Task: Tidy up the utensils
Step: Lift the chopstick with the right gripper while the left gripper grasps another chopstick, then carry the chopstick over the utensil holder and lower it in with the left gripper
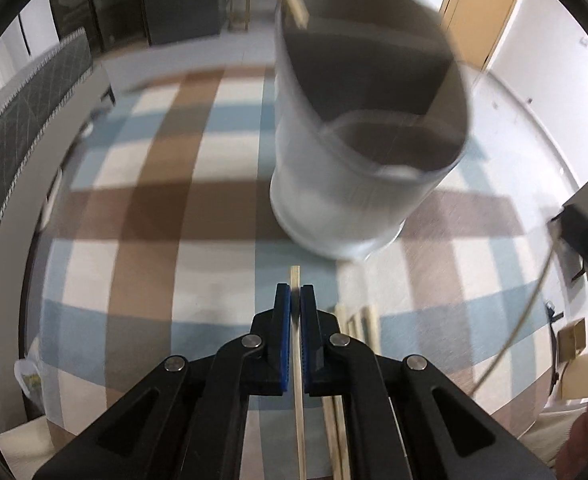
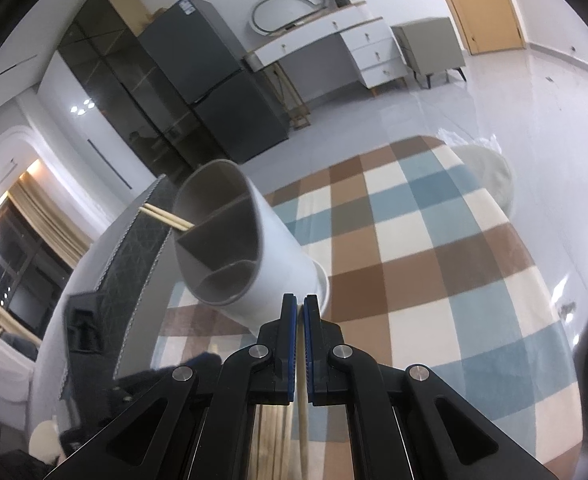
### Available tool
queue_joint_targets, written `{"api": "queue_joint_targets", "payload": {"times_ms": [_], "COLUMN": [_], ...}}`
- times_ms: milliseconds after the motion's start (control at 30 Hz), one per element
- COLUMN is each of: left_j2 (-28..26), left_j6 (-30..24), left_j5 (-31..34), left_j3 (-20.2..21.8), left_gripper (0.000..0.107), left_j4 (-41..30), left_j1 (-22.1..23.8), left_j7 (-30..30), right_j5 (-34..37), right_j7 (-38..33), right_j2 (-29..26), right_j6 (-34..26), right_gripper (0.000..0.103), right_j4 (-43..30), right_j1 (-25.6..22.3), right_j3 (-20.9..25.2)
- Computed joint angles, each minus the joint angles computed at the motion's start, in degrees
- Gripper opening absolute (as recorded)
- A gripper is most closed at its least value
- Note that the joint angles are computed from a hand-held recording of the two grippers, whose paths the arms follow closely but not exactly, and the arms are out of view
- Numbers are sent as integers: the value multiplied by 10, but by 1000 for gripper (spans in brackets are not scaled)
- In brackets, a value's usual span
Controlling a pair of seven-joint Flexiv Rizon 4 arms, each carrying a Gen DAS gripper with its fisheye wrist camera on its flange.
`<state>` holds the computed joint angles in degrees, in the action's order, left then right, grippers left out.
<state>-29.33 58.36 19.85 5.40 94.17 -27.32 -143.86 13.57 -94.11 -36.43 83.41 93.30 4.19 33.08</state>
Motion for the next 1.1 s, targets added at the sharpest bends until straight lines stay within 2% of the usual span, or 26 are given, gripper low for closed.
{"api": "queue_joint_targets", "payload": {"times_ms": [167,233,533,733,933,1100], "left_j2": [18,22,51,66,81,92], "left_j6": [29,45,69,77,100,113], "left_j5": [56,75,111,121,132,130], "left_j3": [26,32,26,18,15,11], "left_gripper": [0,0,0,0,0,0], "left_j4": [-1,3,20,31,45,56], "left_j1": [-37,-37,-31,-27,-22,-15], "left_j7": [-65,-79,-99,-95,-101,-96], "right_j5": [-5,-11,-58,-90,-120,-133], "right_j7": [-21,-30,-40,-11,20,53], "right_j2": [8,11,10,16,47,83], "right_j6": [25,38,96,130,183,213], "right_gripper": [3,3,3,3,3,2], "right_j4": [13,20,62,94,141,175], "right_j1": [-3,-7,-58,-78,-59,-2], "right_j3": [14,23,89,104,78,14]}}
